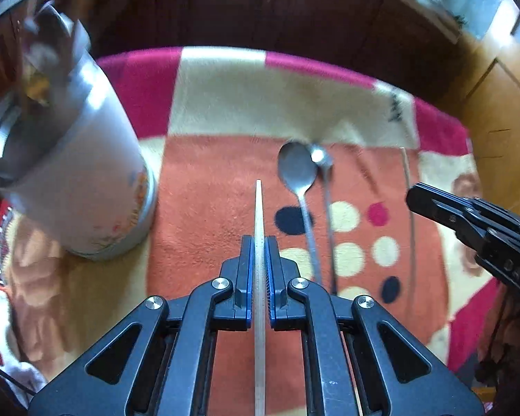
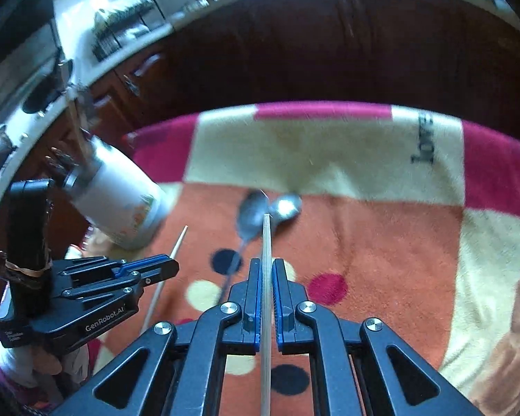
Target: Organize utensils
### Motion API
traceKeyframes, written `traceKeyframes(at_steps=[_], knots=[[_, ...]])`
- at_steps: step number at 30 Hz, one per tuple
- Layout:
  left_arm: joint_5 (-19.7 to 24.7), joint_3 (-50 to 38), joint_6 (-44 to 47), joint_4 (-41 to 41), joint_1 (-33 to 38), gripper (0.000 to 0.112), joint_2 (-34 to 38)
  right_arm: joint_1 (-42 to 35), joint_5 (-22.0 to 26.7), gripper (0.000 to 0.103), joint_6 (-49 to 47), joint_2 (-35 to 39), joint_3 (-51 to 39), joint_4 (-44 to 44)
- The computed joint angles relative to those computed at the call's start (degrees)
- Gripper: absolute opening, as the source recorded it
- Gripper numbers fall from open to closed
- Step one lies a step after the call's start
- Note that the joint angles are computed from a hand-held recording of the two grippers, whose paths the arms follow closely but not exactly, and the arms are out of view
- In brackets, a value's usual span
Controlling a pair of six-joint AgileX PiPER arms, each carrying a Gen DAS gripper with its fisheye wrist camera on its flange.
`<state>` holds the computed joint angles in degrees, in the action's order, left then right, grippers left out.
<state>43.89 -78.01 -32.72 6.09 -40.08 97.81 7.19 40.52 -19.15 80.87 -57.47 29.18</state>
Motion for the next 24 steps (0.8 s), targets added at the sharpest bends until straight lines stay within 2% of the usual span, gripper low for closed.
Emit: traceKeyframes(at_steps=[5,9,18,24], knots=[[1.99,1.47,-0.70,2.49,0.33,0.005,-7.36,1.21,3.11,0.005,0.97,-3.92,-3.37,0.68],[3.91,0.83,-2.46,4.90,0.21,0.005,-10.47,4.38,4.04,0.005,3.87,-4.74,-7.08,-2.04],[7.72,-0.36,-2.38,6.80,2.67,0.005,-17.03,14.87,5.54,0.005,12.18,-2.91,-17.29,-10.46],[10.09,-3.34,0.10,6.07,6.23,0.005,-20.00,19.50,7.47,0.005,14.39,-0.31,-25.50,-13.42]])
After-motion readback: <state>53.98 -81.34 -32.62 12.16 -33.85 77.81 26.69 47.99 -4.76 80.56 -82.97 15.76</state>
